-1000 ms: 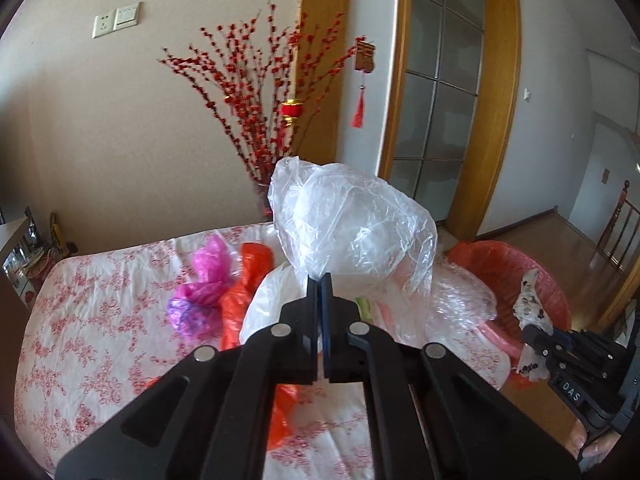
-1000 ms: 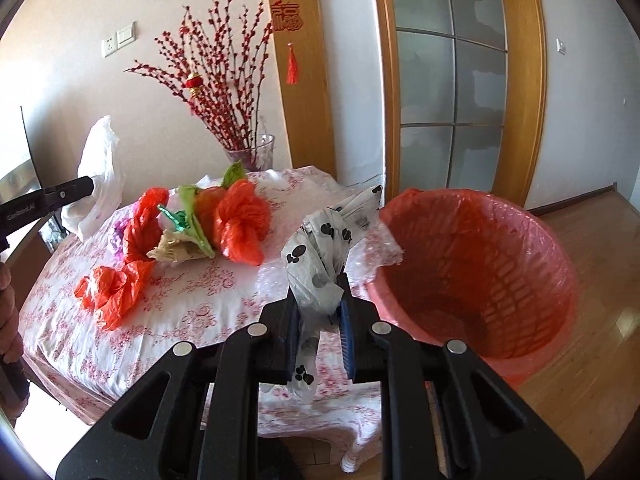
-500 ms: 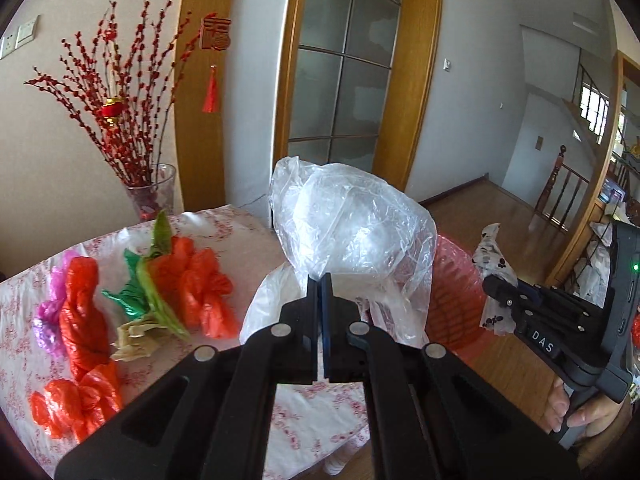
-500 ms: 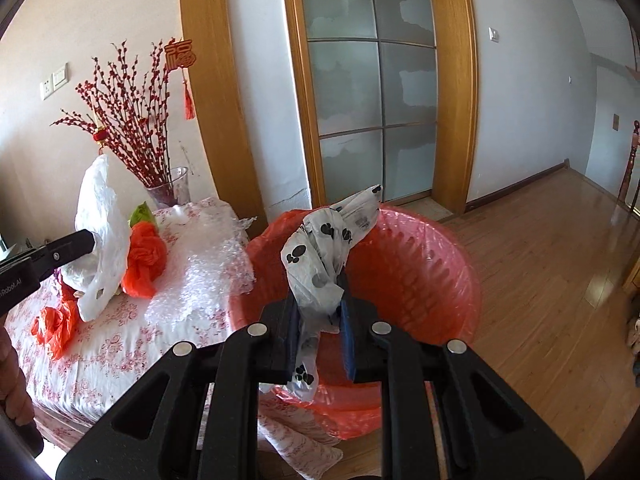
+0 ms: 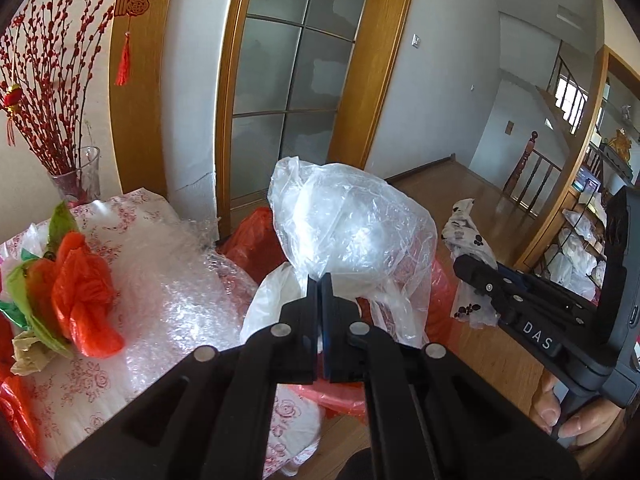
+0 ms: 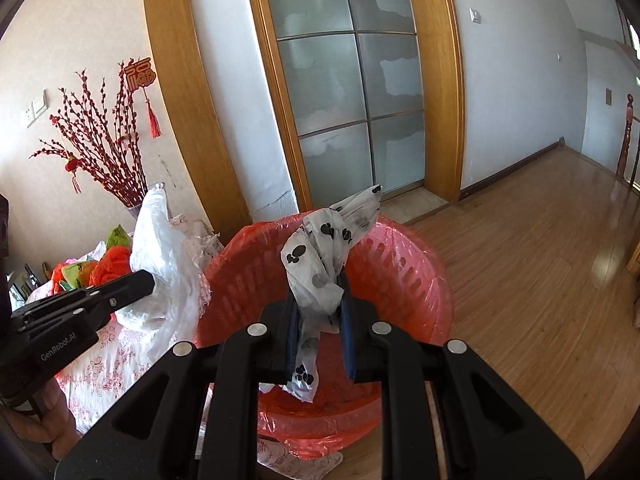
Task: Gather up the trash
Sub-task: 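Carry both items over the red basket and open both grippers to drop them, then grasp the bubble wrap with the right gripper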
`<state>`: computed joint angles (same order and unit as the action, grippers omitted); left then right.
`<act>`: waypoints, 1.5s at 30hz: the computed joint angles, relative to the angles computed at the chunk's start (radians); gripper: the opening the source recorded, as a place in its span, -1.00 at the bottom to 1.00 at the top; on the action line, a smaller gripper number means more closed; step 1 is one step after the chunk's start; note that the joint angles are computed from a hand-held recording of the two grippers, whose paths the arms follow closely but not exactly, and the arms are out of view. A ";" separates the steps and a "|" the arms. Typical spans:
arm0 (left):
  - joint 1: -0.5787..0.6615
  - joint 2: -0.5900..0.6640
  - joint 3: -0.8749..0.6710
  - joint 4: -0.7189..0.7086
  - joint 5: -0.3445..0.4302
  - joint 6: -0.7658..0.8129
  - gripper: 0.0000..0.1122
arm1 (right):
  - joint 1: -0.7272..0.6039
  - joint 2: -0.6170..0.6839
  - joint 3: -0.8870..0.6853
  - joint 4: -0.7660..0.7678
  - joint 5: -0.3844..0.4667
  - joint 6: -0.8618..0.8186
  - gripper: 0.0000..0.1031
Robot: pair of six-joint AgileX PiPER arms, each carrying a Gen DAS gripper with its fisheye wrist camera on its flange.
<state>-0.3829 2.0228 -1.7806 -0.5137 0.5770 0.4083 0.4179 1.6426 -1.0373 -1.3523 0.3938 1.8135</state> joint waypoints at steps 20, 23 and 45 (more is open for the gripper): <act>-0.042 0.219 -0.309 0.138 0.143 -0.163 -0.67 | -0.108 0.023 0.004 0.001 -0.110 0.012 -0.25; -0.033 0.166 -0.221 0.154 0.088 -0.160 -0.61 | -0.088 0.007 0.023 -0.020 -0.071 0.035 -0.25; 0.236 -0.395 0.582 0.941 -0.364 -0.855 -0.01 | 0.229 0.248 -0.280 0.143 0.009 -0.210 -0.25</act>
<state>-0.1471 1.6274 -1.1985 0.4274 0.2134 -0.4468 0.6468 1.8904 -1.3175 -1.2092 0.4024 1.6039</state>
